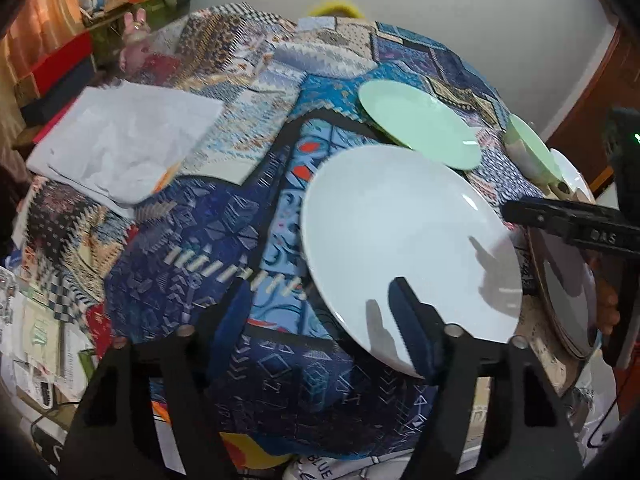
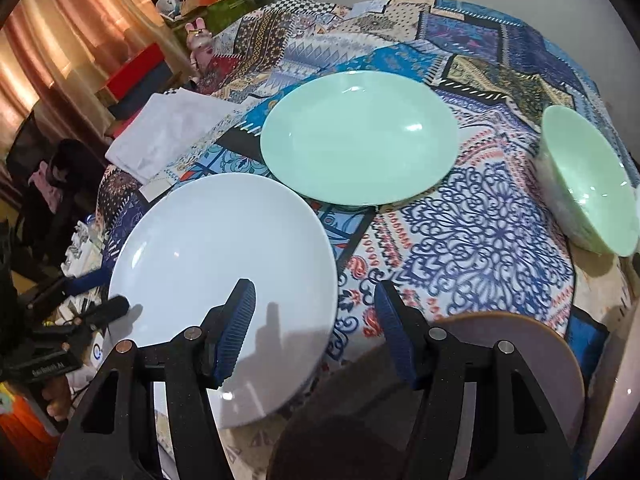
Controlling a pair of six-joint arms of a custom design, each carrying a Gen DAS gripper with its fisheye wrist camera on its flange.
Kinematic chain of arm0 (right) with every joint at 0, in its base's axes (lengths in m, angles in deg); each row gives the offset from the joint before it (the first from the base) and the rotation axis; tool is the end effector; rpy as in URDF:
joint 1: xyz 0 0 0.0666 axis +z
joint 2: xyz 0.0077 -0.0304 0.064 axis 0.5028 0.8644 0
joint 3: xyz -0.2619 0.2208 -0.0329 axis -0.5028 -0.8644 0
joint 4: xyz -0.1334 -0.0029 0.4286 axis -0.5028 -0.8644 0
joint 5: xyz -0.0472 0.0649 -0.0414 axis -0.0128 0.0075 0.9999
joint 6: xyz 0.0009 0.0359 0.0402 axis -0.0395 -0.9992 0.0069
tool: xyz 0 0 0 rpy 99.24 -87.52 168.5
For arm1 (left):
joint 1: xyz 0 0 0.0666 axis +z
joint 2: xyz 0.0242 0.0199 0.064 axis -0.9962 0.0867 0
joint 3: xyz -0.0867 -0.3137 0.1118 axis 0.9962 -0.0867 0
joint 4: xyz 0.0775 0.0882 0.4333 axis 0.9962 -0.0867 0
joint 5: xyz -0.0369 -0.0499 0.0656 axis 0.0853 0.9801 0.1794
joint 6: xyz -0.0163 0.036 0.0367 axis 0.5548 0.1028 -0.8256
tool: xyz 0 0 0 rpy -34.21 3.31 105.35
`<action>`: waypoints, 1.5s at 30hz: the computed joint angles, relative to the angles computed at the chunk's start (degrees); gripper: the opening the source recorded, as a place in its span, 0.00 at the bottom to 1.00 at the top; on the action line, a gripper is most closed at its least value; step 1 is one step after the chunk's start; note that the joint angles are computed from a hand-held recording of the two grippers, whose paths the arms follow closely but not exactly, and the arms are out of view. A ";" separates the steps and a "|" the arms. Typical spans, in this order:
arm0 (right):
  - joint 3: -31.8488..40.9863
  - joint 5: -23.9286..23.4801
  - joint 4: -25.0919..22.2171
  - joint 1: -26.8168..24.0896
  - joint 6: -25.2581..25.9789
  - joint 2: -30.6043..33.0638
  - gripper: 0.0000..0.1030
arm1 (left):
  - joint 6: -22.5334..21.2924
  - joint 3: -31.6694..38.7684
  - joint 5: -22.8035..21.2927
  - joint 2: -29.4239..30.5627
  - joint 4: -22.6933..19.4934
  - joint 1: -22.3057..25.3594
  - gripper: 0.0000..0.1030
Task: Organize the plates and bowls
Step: 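Grasp the white plate rim with the left gripper and lift it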
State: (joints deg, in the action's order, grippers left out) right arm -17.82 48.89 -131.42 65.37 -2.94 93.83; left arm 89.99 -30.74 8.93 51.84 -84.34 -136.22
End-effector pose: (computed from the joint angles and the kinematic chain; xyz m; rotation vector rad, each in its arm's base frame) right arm 0.4063 0.2959 0.3209 -0.8644 2.5673 0.5067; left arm 0.2593 -0.2999 0.3156 -0.4345 2.5369 -0.1671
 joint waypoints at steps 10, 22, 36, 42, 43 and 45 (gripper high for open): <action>4.54 -2.11 -5.03 0.18 2.17 5.37 0.33 | -2.27 -0.03 2.47 1.33 2.42 0.03 0.54; 5.30 -1.80 -5.78 0.28 3.92 6.48 0.33 | -1.86 -0.51 4.78 1.33 5.65 0.20 0.50; 1.94 -2.27 -3.40 1.25 1.68 2.23 0.33 | 0.81 0.21 2.74 1.45 3.41 -1.14 0.49; 1.02 -2.97 -2.02 1.62 0.86 0.65 0.33 | 3.09 -0.95 1.69 -0.61 3.22 -1.23 0.49; 0.85 -2.95 -1.78 1.69 0.76 0.26 0.33 | 3.27 -0.87 1.32 -0.76 2.87 -1.31 0.49; 0.42 -2.88 -1.29 1.75 0.59 -0.57 0.33 | 3.53 -0.74 1.14 -1.01 2.35 -1.48 0.49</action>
